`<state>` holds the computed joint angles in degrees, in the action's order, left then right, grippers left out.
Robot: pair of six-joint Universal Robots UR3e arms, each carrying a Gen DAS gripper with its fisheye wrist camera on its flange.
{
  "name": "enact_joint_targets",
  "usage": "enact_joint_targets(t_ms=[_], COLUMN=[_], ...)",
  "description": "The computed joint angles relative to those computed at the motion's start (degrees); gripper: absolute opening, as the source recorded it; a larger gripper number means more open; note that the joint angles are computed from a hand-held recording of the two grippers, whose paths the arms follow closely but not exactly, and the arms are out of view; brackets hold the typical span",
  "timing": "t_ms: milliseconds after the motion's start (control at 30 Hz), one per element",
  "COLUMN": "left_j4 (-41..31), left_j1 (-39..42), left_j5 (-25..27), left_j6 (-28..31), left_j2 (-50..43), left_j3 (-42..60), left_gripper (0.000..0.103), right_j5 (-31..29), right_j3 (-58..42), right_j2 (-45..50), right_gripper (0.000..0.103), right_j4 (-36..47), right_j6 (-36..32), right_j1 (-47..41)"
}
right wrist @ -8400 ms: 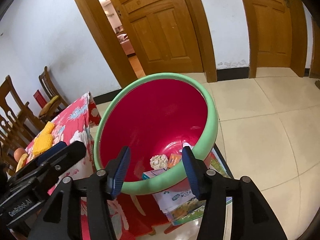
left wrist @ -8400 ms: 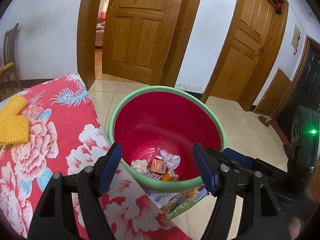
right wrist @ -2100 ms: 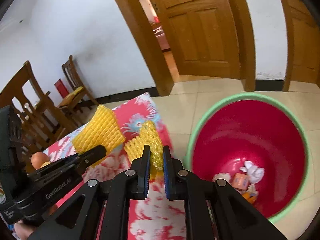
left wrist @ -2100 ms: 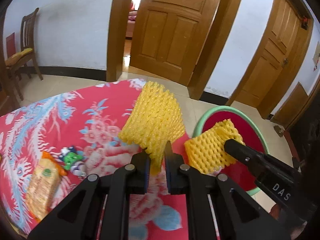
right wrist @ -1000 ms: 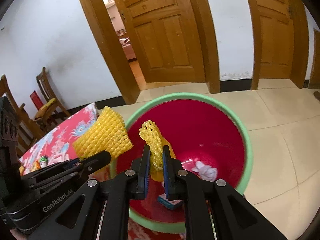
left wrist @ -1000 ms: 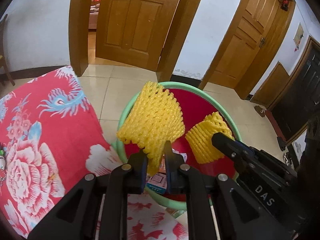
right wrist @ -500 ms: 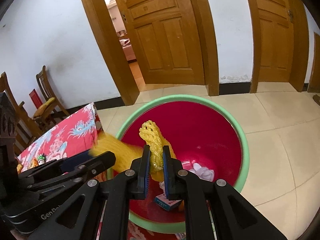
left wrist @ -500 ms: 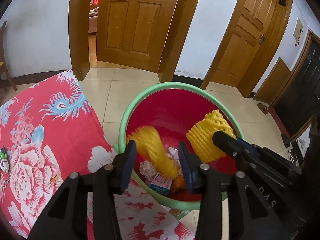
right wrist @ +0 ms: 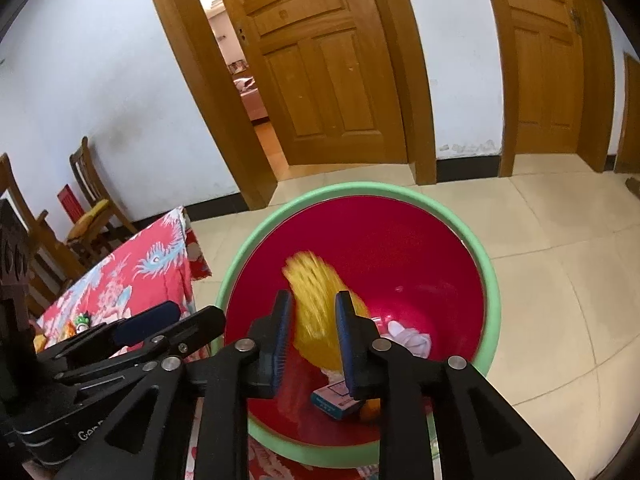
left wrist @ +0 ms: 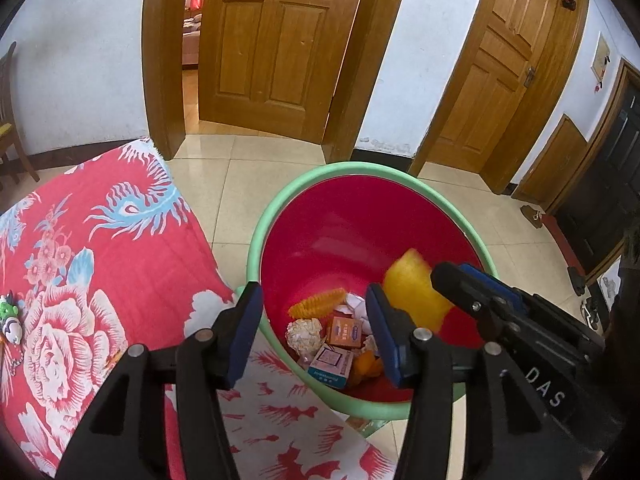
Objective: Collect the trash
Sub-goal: 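Open the right tool over the bin while the left tool releases its foam net, then move both open tools back over the snack bag and green keychain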
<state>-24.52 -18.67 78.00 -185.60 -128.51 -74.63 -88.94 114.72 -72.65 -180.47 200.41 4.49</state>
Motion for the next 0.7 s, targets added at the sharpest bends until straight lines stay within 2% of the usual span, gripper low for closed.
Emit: enact_joint_targets(t_ms=[100, 167, 267, 500, 633, 700], left_j4=[0.82, 0.86, 0.03, -0.84, -0.58, 0.05], left_j1=[0.21, 0.27, 0.99, 2.53, 3.48, 4.48], left_j5=[0.51, 1.08, 0.12, -0.29, 0.01, -0.77], left_j6=[0.02, -0.15, -0.55, -0.63, 0.04, 0.49], left_j2=[0.03, 0.15, 0.61, 2.6, 4.61, 6.11], left_j3=[-0.52, -0.65, -0.45, -1.66, -3.92, -5.79], left_gripper=[0.053, 0.052, 0.052, 0.052, 0.052, 0.052], right_j5=[0.4, -0.52, -1.15, 0.01, -0.31, -0.26], right_j3=[0.33, 0.16, 0.18, -1.01, -2.57, -3.26], right_j2=[-0.1, -0.11, -0.14, 0.05, 0.92, 1.39], right_gripper=[0.034, 0.048, 0.062, 0.066, 0.079, 0.082], right_j4=[-0.1, 0.46, 0.49, 0.26, 0.73, 0.65], right_j6=[0.31, 0.59, 1.14, 1.86, 1.88, 2.08], right_j1=[-0.47, -0.28, -0.43, -0.4, 0.72, 1.21])
